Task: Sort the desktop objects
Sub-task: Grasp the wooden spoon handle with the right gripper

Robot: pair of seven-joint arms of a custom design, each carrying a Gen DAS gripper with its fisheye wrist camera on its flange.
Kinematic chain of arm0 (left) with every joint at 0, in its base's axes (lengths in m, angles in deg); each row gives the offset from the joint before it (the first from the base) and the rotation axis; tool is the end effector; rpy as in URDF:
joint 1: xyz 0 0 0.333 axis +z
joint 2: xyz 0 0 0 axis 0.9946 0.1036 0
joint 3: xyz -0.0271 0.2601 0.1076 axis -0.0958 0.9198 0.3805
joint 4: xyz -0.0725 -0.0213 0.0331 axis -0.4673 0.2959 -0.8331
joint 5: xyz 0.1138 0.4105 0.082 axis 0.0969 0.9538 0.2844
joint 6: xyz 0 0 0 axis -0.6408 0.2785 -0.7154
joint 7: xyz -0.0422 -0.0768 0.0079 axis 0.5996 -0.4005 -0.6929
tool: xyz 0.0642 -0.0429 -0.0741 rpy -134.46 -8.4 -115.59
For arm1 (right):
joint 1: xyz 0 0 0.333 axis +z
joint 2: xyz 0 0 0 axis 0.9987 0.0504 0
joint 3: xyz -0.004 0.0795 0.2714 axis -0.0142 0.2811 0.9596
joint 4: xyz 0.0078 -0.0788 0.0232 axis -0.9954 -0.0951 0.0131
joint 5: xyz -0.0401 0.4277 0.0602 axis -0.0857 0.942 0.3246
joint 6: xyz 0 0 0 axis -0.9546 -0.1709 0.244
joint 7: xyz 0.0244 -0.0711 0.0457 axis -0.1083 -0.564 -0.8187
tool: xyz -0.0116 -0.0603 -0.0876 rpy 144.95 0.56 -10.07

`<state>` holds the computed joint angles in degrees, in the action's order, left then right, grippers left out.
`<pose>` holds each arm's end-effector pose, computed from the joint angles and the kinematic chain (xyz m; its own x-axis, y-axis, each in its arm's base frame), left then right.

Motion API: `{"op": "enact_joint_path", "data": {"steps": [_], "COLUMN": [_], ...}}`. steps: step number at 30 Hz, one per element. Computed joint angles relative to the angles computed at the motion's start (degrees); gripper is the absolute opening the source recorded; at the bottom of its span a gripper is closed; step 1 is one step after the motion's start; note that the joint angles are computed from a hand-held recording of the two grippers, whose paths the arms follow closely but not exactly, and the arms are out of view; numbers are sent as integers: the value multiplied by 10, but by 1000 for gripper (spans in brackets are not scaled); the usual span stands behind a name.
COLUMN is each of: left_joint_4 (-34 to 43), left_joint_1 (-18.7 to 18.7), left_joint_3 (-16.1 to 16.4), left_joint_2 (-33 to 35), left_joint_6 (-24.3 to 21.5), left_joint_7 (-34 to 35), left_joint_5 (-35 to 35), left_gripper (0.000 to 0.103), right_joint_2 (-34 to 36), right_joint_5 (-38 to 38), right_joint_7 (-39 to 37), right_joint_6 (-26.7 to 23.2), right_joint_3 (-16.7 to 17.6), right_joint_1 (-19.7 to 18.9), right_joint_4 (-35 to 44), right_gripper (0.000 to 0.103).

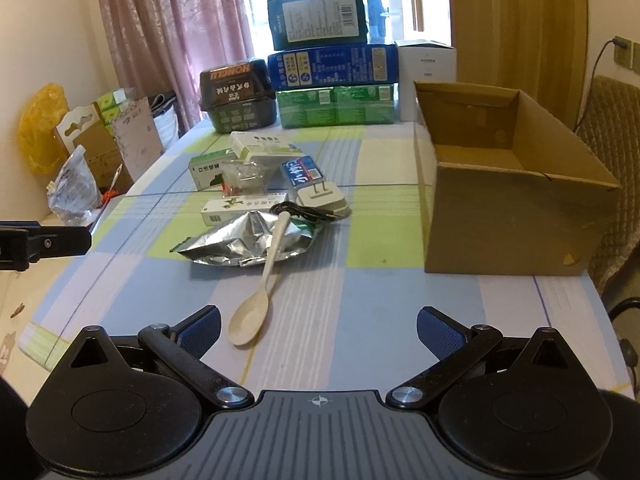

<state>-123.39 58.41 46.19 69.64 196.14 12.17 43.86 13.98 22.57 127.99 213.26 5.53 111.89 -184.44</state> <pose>0.4696 -0.4385 0.4667 0.0600 -0.9979 0.0245 -0.6381 -0.0572 -0.7678 0.5189 0.2811 0.4074 0.4844 -0.8633 -0.1416 -0.6316 -0.2331 -0.7395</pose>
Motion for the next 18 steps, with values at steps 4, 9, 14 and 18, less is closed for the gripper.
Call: {"op": "enact_joint_path", "data": {"steps": [4,9,14,18], "left_joint_4": [8,15,34,60], "left_joint_1": [9,21,31,40], "left_joint_3": [9,21,35,46], "left_joint_2": [13,33,66,104], "left_joint_6": [13,42,72,106], "left_joint_7": [43,68,122,183], "left_joint_5": [-18,-27,-26,-41], "left_gripper": [102,102,102,101], "right_joint_2": [37,96,152,192], "right_joint_5": [-12,43,44,29], "right_joint_7": [-4,-83,-103,-96], "right_joint_6": [0,-12,-40,-56], "right_joint_3": [1,19,23,25], "right_joint_1": [0,-10,-11,-10], "right_joint_4": [32,92,150,194], "right_gripper": [101,101,84,70]}}
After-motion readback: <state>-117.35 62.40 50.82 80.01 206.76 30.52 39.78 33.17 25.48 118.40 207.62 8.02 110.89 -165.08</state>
